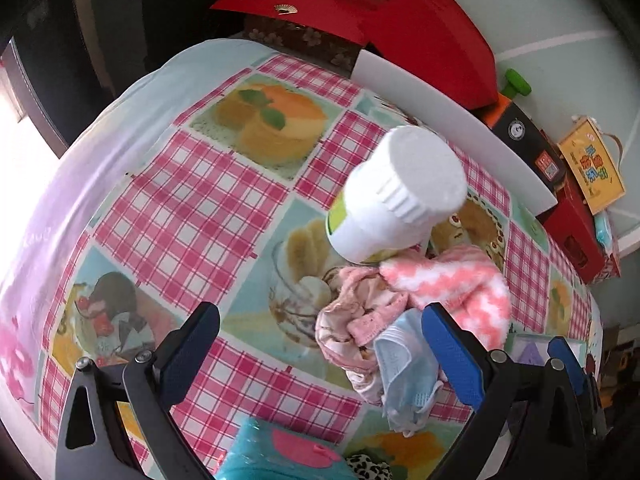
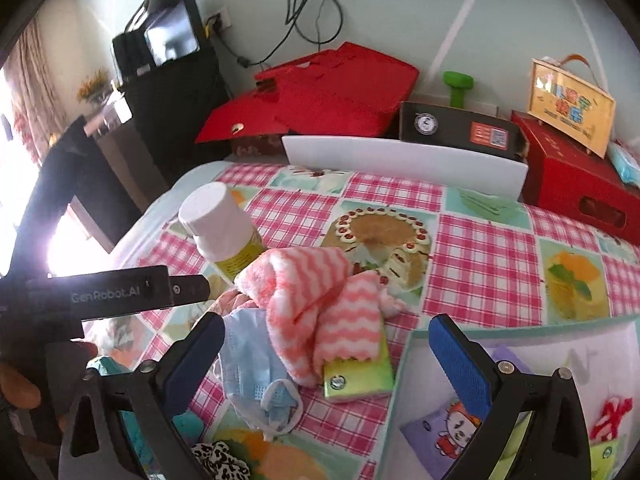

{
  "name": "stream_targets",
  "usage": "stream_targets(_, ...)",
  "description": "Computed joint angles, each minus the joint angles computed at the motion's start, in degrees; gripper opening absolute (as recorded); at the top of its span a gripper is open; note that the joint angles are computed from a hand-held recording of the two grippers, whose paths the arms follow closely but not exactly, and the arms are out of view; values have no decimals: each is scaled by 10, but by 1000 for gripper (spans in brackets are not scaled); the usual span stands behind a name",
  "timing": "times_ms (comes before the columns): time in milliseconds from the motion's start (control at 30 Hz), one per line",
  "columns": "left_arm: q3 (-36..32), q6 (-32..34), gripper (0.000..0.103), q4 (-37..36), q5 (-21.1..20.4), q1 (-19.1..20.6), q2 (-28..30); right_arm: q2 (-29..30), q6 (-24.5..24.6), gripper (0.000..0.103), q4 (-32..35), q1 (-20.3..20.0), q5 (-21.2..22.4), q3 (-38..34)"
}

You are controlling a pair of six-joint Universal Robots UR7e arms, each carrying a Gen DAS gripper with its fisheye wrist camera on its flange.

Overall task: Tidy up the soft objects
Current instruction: 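Grasp the pink striped towel with the right gripper while the left grasps the blue face mask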

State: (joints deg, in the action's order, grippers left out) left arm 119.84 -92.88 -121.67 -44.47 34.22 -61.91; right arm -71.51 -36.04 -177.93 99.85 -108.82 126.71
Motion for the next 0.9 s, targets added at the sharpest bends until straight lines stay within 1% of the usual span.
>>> stream_targets(100,12,7,101,-28,-4,1,-5,12,-4,96,9,10,-11,-9)
stream_targets(300,5,15,100,-22,-7,2,-1,27,3,84,46,21,-24,-30)
stream_targets(367,6,17,100,-23,-5,1,-3,30,13,76,66,21,-25,-39)
stream_targets(433,6,20,99,-24,-4,-1,-4,33,18,71,75,22,-28,-44)
stream_targets(500,6,25,94,-27,-5,-1,-5,37,20,65,84,22,-32,-51)
stream_targets(533,6,33,88,-36,-9,0,-4,39,22,58,91,21,-35,-54)
stream_targets(567,7,39,85,-43,-13,2,-3,41,26,54,100,20,-36,-58)
stream_targets(633,7,49,83,-55,-22,4,1,43,34,52,112,16,-35,-62)
stream_targets(700,5,59,79,-65,-27,6,5,43,41,47,123,11,-30,-64)
stream_targets(733,5,61,78,-68,-28,6,6,44,45,42,128,9,-28,-65)
stream_targets(800,4,69,78,-74,-31,6,10,44,50,38,135,6,-23,-66)
stream_targets(867,-1,77,75,-77,-33,6,15,43,53,31,143,3,-18,-65)
stream_targets(900,-4,83,74,-81,-35,6,19,42,54,23,145,0,-15,-65)
